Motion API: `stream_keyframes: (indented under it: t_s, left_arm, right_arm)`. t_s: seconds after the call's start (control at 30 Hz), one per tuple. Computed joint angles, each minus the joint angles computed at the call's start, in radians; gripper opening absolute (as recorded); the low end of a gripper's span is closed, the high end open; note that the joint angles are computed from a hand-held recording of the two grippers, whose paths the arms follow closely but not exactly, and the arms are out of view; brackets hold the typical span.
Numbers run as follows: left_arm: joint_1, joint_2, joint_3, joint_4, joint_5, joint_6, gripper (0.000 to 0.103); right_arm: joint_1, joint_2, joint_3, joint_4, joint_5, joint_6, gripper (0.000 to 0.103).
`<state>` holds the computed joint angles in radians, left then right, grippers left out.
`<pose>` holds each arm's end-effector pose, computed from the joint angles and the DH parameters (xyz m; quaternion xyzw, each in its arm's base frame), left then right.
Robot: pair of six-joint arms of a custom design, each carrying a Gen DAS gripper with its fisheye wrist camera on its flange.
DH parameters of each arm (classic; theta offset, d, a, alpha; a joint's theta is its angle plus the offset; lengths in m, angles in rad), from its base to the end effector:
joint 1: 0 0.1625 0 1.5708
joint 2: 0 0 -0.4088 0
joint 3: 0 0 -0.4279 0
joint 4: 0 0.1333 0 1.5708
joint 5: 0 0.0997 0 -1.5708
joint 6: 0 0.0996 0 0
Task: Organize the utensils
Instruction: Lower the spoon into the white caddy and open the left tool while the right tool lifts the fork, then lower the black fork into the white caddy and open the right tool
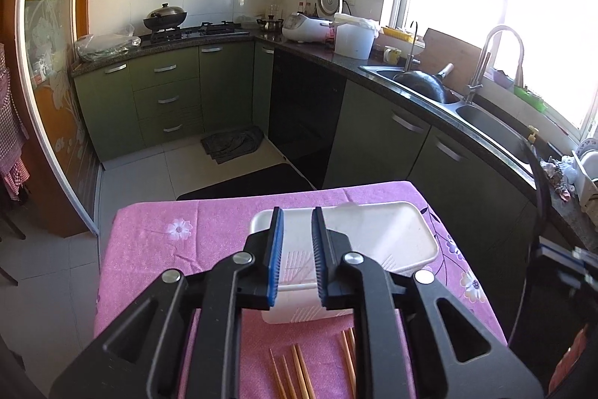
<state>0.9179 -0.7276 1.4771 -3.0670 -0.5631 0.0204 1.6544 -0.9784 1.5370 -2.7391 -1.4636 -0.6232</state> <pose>-0.2693 -0.7103 0.1716 0.1031 0.8278 -0.4434 0.3279 0.2044 -0.7150 0.2508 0.3447 -0.8881 0.3025 0.0306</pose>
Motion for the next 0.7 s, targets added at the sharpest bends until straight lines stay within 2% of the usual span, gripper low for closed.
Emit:
stream_keyframes:
  t_s: [0.07, 0.17, 0.27, 0.37, 0.5, 0.7]
  left_arm:
    - [-0.013, -0.025, 0.031, 0.0, 0.009, -0.009, 0.015]
    - [-0.032, -0.068, 0.087, 0.003, 0.02, -0.027, 0.016]
    - [-0.049, -0.1, 0.137, 0.01, 0.029, -0.04, 0.017]
    - [-0.062, -0.118, 0.169, 0.012, 0.032, -0.037, 0.018]
    - [-0.07, -0.139, 0.196, 0.001, 0.014, -0.036, 0.018]
    - [-0.066, -0.145, 0.199, 0.053, 0.011, -0.083, 0.018]
  right_arm:
    - [0.017, 0.053, -0.058, -0.066, 0.015, 0.029, 0.01]
    - [0.045, 0.152, -0.162, -0.142, -0.009, 0.06, 0.01]
    - [0.071, 0.253, -0.255, -0.224, -0.069, 0.036, 0.01]
    - [0.081, 0.327, -0.319, -0.259, -0.114, -0.004, 0.01]
    - [0.07, 0.343, -0.31, -0.279, -0.126, -0.036, 0.01]
    - [0.049, 0.264, -0.164, -0.359, -0.116, -0.087, 0.01]
